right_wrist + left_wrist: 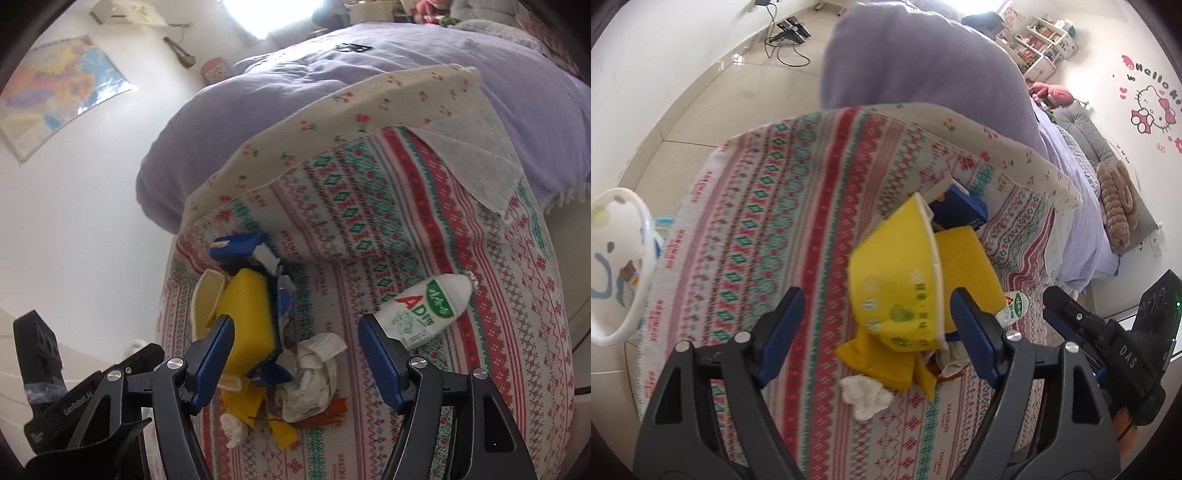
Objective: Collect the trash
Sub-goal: 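Return both tools to the table and grasp the yellow paper bowl with the left tool, then grasp the white AD milk bottle with the right tool while the left holds the bowl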
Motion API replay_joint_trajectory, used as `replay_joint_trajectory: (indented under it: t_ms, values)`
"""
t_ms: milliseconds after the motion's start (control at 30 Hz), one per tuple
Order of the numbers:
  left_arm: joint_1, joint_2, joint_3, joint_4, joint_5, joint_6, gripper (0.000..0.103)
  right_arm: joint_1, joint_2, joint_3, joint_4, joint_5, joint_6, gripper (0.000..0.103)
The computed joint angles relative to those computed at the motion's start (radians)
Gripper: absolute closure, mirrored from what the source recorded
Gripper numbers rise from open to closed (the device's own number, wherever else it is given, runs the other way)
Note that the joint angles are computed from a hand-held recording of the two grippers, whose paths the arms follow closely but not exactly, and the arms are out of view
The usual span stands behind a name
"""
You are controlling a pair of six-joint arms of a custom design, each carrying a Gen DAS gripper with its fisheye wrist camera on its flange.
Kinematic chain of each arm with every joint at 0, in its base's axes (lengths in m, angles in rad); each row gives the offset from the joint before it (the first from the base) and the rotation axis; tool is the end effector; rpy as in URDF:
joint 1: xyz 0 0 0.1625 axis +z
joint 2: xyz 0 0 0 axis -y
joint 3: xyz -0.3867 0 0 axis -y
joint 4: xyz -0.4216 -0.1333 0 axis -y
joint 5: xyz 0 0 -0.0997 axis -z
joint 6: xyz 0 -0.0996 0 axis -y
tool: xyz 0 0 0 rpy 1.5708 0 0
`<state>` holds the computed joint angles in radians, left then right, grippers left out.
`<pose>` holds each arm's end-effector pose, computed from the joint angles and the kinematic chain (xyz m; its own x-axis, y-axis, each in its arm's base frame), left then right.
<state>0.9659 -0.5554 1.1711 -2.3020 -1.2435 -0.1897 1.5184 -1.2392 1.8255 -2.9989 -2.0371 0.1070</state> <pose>-0.3091 -0.7378 0.0407 -0.8921 0.3448 -0.2919 0.4039 0.8982 -0.1734 0.0565 -0.6136 0.3100 -0.8657 0.4505 0.2181 0.1281 0.6206 -0.7736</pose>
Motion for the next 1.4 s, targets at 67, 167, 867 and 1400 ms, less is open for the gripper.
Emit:
replay_joint_trajectory:
  t_ms: [67,167,867,1400]
  values:
    - [-0.007,0.021,-0.017,0.013,0.011,-0.003,0.022,-0.022,-0.024,0.009,0.010,0.014,0.030,0.032]
    - [-0.014,0.052,-0.042,0.036,0.041,-0.007,0.022,-0.048,-0.060,0.027,0.019,0.019,0.070,0.032]
    - [-0.008,0.088,-0.074,0.035,0.096,0.005,0.088,-0.200,-0.158,0.066,0.155,0.174,0.238,0.032]
    - [0.035,0.025,-0.044,0.036,0.036,-0.053,0.091,-0.249,-0.098,0.009,0.270,0.281,0.309,0.032]
